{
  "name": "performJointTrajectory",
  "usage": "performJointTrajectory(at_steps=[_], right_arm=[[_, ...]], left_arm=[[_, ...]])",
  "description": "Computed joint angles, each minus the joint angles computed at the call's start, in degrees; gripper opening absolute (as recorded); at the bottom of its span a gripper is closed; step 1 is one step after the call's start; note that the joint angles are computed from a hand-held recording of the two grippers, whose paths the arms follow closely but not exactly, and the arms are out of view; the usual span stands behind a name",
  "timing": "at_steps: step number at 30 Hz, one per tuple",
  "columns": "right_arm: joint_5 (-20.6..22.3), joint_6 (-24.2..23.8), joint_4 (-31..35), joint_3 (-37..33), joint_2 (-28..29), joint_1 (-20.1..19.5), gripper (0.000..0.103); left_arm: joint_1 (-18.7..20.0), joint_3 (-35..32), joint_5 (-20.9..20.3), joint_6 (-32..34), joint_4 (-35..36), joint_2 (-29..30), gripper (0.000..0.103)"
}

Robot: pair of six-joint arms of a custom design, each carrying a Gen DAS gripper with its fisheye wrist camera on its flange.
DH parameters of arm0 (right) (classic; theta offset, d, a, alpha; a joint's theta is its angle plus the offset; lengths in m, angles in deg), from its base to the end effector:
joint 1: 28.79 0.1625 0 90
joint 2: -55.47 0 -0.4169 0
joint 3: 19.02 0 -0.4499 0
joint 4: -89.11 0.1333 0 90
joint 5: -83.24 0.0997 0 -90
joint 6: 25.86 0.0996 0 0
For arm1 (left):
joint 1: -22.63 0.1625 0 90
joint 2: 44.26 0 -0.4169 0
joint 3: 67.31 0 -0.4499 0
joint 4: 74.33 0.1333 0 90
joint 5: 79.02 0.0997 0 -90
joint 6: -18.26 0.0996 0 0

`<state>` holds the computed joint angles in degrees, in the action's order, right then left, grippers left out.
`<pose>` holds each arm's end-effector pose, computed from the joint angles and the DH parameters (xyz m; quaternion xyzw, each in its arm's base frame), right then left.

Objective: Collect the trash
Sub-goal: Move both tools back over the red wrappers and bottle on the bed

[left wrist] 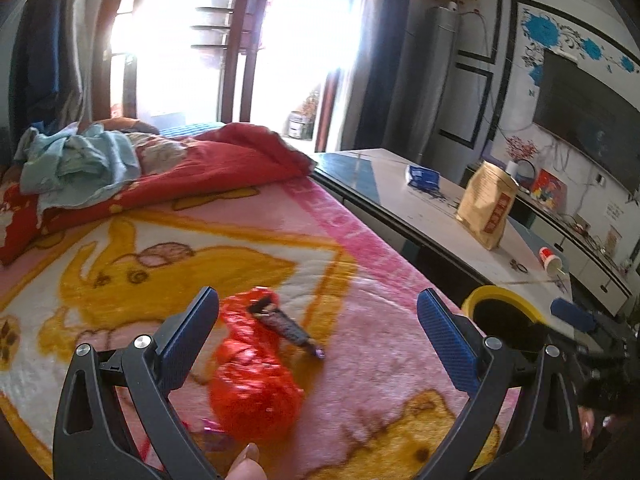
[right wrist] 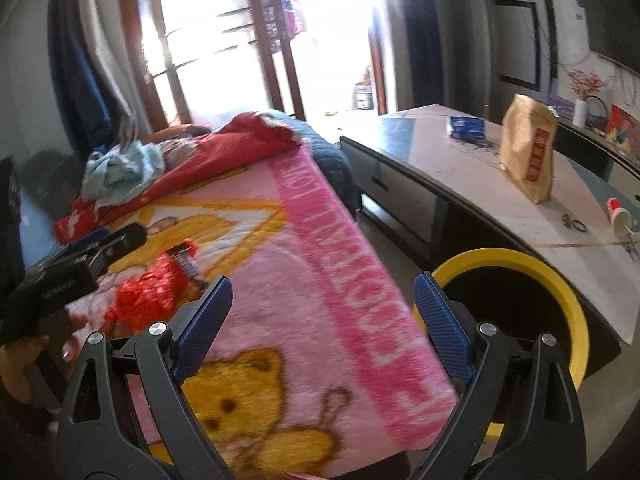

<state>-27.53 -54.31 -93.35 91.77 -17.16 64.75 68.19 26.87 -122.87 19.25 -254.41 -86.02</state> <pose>0.1356 -0.6048 0.3090 0.1621 -0.8640 0.4037 0.2534 -0.3482 -0.6480 0.0899 0.2196 0.8521 -0.4132 0.2347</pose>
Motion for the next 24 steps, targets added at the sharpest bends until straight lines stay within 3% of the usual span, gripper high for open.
performJointTrajectory(at_steps=[17, 24], right_arm=[[3.31, 1.33, 9.12, -2.49, 5.84, 3.76, 0.084], [3.92, 1.55, 11.97, -4.9, 9.28, 4.85, 0.081]], left_arm=[[2.98, 5.39, 5.98, -3.73, 1.34, -7.41, 0.096], [4.45, 9.21, 5.97, -7.42, 4.55, -11.78, 0.096]])
